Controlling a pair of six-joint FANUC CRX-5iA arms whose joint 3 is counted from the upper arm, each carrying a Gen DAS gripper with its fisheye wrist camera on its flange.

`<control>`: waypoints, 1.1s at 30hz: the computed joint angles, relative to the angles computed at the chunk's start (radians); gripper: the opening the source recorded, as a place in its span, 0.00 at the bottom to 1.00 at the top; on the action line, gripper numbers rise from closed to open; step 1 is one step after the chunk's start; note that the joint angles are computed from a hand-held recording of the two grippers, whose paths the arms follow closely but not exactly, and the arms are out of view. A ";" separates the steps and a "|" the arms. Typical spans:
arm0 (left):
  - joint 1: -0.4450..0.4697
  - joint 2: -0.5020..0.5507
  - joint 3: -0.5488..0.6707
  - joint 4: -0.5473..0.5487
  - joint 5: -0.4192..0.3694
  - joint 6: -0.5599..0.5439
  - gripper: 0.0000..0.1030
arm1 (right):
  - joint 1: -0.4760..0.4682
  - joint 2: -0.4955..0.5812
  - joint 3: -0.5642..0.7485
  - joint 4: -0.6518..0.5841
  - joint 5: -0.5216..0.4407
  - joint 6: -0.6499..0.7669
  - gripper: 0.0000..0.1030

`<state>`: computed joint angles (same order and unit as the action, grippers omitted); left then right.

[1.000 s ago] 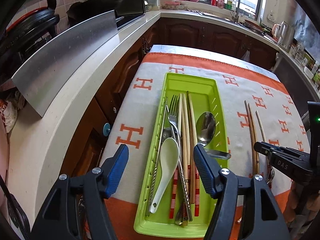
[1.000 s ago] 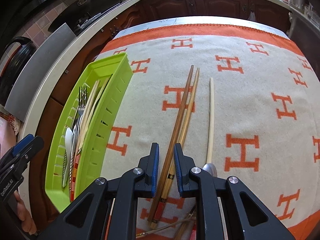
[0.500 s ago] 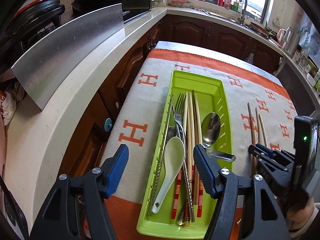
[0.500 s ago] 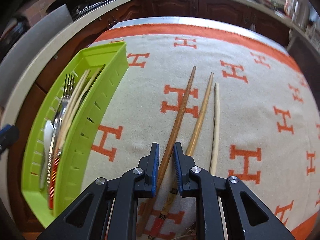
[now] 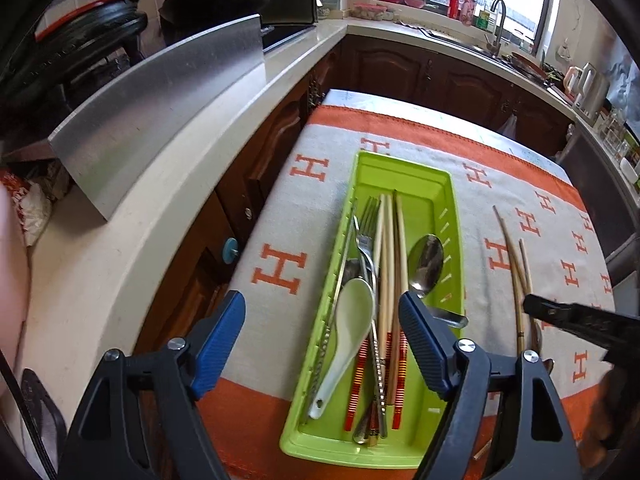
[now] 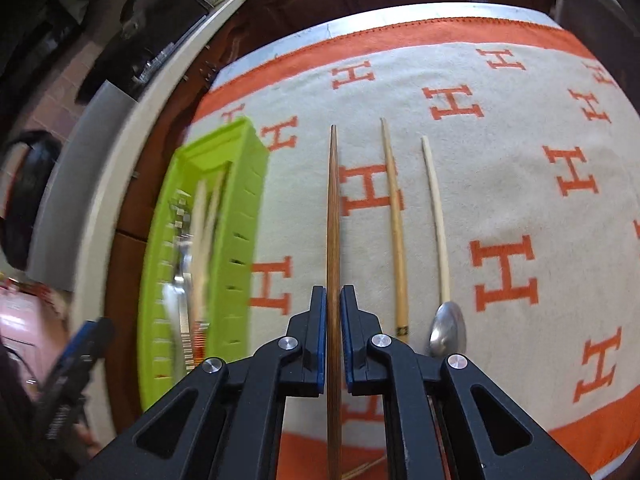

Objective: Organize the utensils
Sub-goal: 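Grasp a brown wooden chopstick on the cloth with the right tool, then lower the brown chopstick into the green tray and open the right tool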

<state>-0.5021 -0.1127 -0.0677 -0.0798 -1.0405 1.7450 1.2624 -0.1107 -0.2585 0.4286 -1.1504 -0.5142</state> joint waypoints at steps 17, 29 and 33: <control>0.027 -0.035 0.047 -0.127 -0.063 0.130 0.84 | -0.045 0.167 0.321 0.013 0.032 0.225 0.27; 0.001 -0.004 0.061 -0.123 -0.082 0.127 0.84 | -0.001 0.088 0.215 0.025 -0.024 0.214 0.30; -0.033 0.018 0.080 -0.130 -0.094 0.122 0.84 | 0.036 0.039 0.160 0.048 -0.080 0.183 0.30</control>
<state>-0.5347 -0.0943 0.0126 -0.2100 -1.1347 1.8669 1.2984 -0.0719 -0.0987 0.4763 -1.2305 -0.3309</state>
